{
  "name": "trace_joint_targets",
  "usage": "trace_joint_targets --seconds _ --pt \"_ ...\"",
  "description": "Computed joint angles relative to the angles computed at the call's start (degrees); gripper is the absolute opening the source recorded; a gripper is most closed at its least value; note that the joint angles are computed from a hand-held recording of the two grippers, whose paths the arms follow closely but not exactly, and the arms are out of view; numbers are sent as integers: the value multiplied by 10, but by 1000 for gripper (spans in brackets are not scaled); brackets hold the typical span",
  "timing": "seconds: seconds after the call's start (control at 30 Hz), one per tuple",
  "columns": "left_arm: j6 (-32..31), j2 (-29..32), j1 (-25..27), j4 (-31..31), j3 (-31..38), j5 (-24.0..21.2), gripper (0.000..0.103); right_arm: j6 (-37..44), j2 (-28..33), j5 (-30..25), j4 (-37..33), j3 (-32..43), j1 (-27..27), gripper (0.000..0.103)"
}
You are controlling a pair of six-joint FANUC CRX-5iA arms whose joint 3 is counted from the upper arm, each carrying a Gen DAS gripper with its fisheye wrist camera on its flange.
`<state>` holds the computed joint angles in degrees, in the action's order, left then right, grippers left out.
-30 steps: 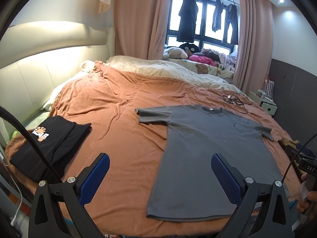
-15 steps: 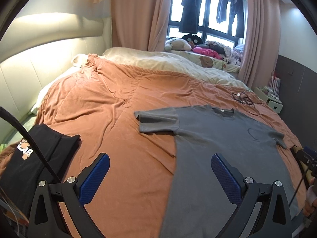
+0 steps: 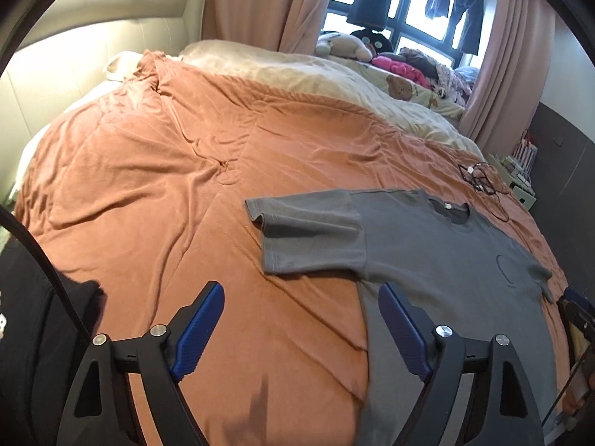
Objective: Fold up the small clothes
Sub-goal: 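Move both tools toward the grey T-shirt's side edge and sleeve, then grasp the T-shirt side edge with the left gripper and fold it inward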
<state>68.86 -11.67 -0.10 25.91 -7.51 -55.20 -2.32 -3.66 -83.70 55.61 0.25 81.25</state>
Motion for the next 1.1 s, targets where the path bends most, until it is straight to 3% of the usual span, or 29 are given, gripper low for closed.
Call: trace_joint_targets --seconds 0.17,0.3,0.43,0.6,0.67,0.73,0.83,0.87,0.9,1.1 --pt "2 90 -1 11 56 -5 78 67 5 55 -34 11 -67 103" --pt "6 146 -2 24 88 0 78 120 24 88 -62 32 -115 87" --pt "6 195 -11 29 120 1 78 162 41 136 -95 46 -154 82" --pt "3 247 -18 46 144 -3 78 236 74 178 -165 83 -203 51" --pt "2 265 -21 53 149 3 78 250 84 187 -189 95 -220 44" --pt "7 281 -24 50 158 1 72 253 90 209 -208 100 -238 39" --pt "-1 296 -25 60 162 1 39 257 97 236 -247 108 -264 30" --pt "6 295 -26 49 166 5 22 261 102 242 -259 114 -272 27" --pt "5 294 -25 50 168 6 17 264 108 245 -267 121 -277 24" --pt "-37 285 -35 61 200 -3 13 287 143 283 -319 162 -306 12"
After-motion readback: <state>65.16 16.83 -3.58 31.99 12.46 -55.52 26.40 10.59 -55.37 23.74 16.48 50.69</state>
